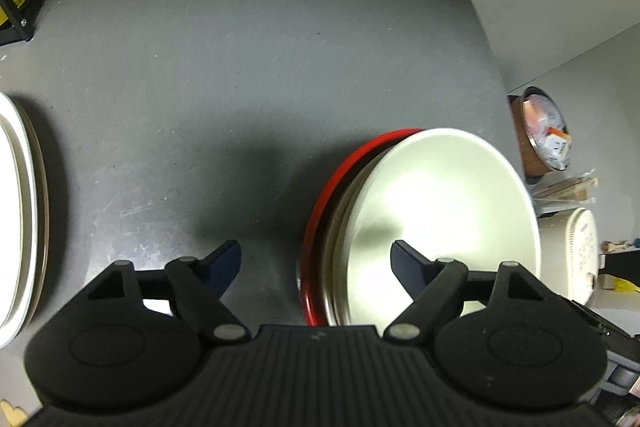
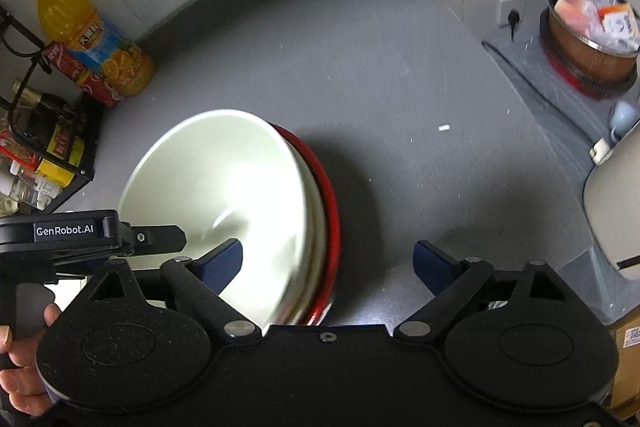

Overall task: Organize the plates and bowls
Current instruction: 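Close the right gripper on the rim of the red bowl stack, then lift the red bowl stack and carry it over the white plate stack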

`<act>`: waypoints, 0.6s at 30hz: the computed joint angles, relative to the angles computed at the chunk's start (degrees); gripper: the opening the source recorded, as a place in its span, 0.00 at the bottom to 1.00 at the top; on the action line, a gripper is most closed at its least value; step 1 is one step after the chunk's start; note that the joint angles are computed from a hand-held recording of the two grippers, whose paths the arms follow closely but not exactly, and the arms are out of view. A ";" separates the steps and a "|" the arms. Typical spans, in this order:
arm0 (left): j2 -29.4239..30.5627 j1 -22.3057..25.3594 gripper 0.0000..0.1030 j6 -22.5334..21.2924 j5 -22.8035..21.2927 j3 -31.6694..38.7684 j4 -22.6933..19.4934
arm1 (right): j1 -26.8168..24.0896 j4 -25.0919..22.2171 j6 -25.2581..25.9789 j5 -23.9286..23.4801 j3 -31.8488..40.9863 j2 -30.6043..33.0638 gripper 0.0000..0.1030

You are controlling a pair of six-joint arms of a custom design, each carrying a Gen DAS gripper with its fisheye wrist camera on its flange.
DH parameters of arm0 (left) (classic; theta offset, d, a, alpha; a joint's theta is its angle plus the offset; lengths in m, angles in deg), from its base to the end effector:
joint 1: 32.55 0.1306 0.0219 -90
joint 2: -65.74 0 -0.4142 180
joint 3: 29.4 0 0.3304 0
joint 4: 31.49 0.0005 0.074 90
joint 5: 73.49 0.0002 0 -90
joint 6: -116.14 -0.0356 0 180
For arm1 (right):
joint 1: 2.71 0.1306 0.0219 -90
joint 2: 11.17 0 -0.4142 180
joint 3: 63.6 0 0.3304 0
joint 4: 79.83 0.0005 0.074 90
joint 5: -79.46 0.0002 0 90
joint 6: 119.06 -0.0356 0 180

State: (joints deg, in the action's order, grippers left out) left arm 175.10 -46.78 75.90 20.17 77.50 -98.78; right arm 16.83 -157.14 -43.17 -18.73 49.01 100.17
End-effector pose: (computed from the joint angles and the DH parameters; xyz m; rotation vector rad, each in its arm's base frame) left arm 0.5102 -0.1322 0.4044 -0.8556 2.7238 -0.3475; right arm 0.4971 0.1813 0.4177 -0.1647 2.9298 0.3051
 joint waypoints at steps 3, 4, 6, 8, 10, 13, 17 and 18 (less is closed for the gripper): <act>0.65 -0.21 0.68 1.91 -0.35 0.29 -0.84 | -0.10 -0.78 1.40 -1.23 -0.01 0.90 0.76; 0.77 -0.26 0.66 2.49 -0.66 0.29 -1.10 | -0.07 -1.07 1.88 -1.69 0.10 1.27 0.75; 0.90 -0.24 0.59 3.72 -0.66 -0.03 -1.42 | -0.18 -1.46 2.20 -2.87 0.10 1.79 0.69; 1.19 -0.10 0.53 5.19 -0.01 -0.29 -1.56 | -0.22 -1.90 2.59 -3.94 0.28 2.41 0.63; 0.87 0.21 0.52 6.71 1.08 -1.47 -0.08 | -0.11 -2.37 3.24 -4.29 0.65 3.02 0.59; 1.22 -0.03 0.52 7.44 0.84 -1.25 0.12 | -0.28 -2.17 4.36 -5.69 0.99 3.51 0.51; 1.49 -0.14 0.42 8.58 1.56 -1.53 1.95 | -0.62 -3.84 5.45 -6.42 2.75 4.47 0.44; 1.31 -0.11 0.38 9.23 2.14 -1.97 2.91 | -0.85 -3.94 5.26 -6.80 2.88 4.51 0.42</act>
